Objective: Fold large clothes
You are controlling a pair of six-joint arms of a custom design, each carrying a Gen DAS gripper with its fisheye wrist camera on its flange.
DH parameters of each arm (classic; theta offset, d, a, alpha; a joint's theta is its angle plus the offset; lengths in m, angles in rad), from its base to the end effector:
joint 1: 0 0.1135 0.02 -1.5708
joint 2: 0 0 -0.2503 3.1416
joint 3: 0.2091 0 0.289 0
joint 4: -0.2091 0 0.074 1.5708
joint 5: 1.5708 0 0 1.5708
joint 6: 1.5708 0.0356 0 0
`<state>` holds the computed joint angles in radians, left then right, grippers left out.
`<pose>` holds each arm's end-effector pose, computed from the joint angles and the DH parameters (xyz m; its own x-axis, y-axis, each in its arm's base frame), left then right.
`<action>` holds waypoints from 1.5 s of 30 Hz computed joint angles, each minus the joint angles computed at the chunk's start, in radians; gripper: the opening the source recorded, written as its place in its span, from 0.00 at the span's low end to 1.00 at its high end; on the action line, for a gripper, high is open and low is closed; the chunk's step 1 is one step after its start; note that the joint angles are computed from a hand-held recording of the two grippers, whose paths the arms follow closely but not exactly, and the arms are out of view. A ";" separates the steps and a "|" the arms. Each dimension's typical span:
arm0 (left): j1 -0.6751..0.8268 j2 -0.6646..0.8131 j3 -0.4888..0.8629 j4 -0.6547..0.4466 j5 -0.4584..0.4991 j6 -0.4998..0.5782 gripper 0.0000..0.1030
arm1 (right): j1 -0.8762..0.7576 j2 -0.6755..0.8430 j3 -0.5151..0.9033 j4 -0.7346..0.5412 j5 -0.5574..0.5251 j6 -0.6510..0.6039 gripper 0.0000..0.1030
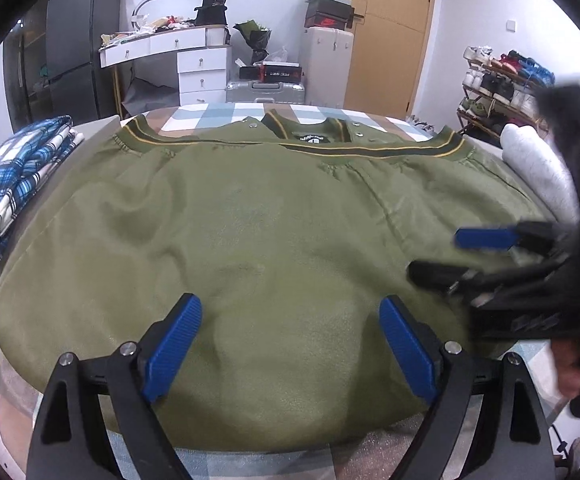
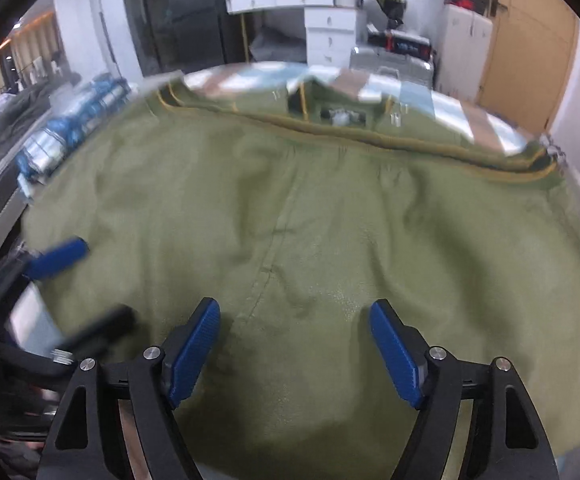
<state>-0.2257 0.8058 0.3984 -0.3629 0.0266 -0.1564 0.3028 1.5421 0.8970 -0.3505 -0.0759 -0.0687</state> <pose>0.2031 -0.0476 0.1608 -0.7081 0.0029 -0.7061 0.1337 0.9825 -0.1301 0.3183 0.1023 0.1498 -0.7759 -0.3141 -0.5471 -0.3909 0.9201 0.0261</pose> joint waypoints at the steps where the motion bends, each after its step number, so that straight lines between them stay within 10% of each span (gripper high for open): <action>1: 0.001 -0.002 -0.001 0.001 0.004 -0.004 0.85 | -0.001 -0.007 -0.013 0.016 0.002 -0.004 0.74; 24: 0.170 -0.018 -0.008 -0.021 0.082 -0.040 0.85 | 0.065 0.089 0.112 0.008 -0.026 0.089 0.73; 30: 0.224 -0.068 0.013 -0.092 0.144 -0.041 0.85 | 0.080 0.258 0.232 0.035 0.115 0.106 0.73; 39: 0.171 0.490 0.314 0.057 0.035 0.021 0.85 | 0.015 0.030 0.048 0.030 0.039 0.023 0.68; 45: 0.200 0.560 0.337 0.074 0.054 0.042 0.89 | -0.157 -0.111 -0.037 0.028 0.141 -0.009 0.68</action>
<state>-0.0254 1.3657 0.7349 -0.2885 0.0809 -0.1140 0.1462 1.4308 0.8598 -0.3228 0.0652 -0.0775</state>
